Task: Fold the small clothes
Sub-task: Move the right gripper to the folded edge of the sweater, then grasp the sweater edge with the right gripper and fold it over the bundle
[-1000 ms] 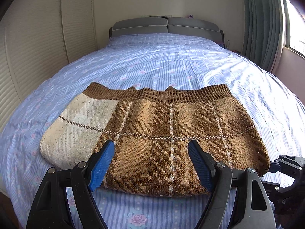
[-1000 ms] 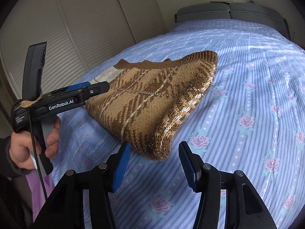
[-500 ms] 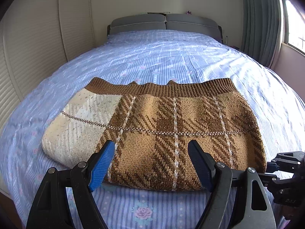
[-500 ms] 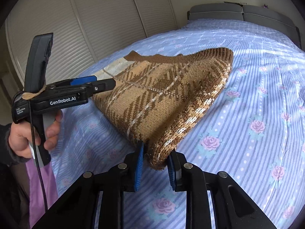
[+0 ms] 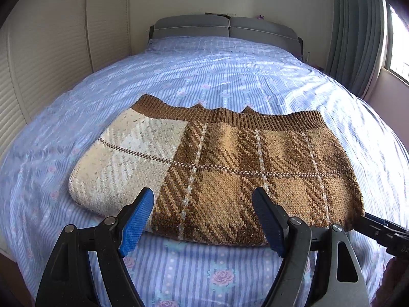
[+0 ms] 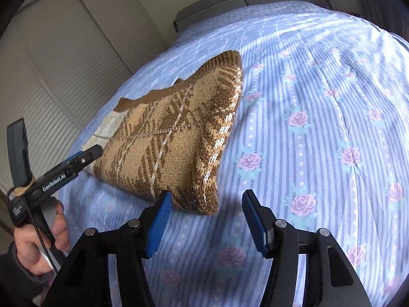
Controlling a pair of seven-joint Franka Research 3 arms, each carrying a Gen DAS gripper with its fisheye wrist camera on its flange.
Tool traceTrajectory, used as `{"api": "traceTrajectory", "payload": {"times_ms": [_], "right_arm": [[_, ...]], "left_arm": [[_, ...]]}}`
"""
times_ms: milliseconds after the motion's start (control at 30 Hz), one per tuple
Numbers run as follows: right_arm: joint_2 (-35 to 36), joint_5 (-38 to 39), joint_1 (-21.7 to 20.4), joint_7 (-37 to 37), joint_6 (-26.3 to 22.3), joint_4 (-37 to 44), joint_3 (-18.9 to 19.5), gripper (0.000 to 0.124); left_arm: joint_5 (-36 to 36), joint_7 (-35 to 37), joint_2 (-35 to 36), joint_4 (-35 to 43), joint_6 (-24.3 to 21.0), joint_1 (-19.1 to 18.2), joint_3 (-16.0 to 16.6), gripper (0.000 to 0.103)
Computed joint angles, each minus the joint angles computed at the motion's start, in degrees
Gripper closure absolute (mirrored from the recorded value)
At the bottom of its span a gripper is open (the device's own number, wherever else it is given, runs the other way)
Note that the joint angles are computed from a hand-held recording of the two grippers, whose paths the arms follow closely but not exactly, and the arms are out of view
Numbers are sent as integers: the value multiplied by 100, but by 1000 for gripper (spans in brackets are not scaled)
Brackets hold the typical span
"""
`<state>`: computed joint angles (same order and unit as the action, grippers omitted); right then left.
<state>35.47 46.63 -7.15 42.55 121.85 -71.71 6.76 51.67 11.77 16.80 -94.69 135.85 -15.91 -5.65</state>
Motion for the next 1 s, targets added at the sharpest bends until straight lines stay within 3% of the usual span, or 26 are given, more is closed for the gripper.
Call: {"api": "traceTrajectory", "payload": {"times_ms": [200, 500, 733, 867, 1000], "right_arm": [[-230, 747, -125, 1939, -191, -403, -7, 56], [-571, 715, 465, 3549, 1271, -1227, -95, 56], [-285, 1710, 488, 3116, 2365, -1283, 347, 55], [-190, 1827, 584, 2827, 2873, -1207, 435, 56], [-112, 1909, 554, 2522, 3052, -1131, 582, 79]], "left_arm": [[-72, -142, -450, -534, 287, 205, -10, 24], [-180, -103, -1014, -1237, 687, 662, -49, 24], [-78, -62, -1110, -1497, 1085, 967, -18, 24], [-162, -83, -1080, -1562, 1222, 1053, -7, 24], [-273, 5, -1095, -1626, 1320, 1099, -6, 24]]}}
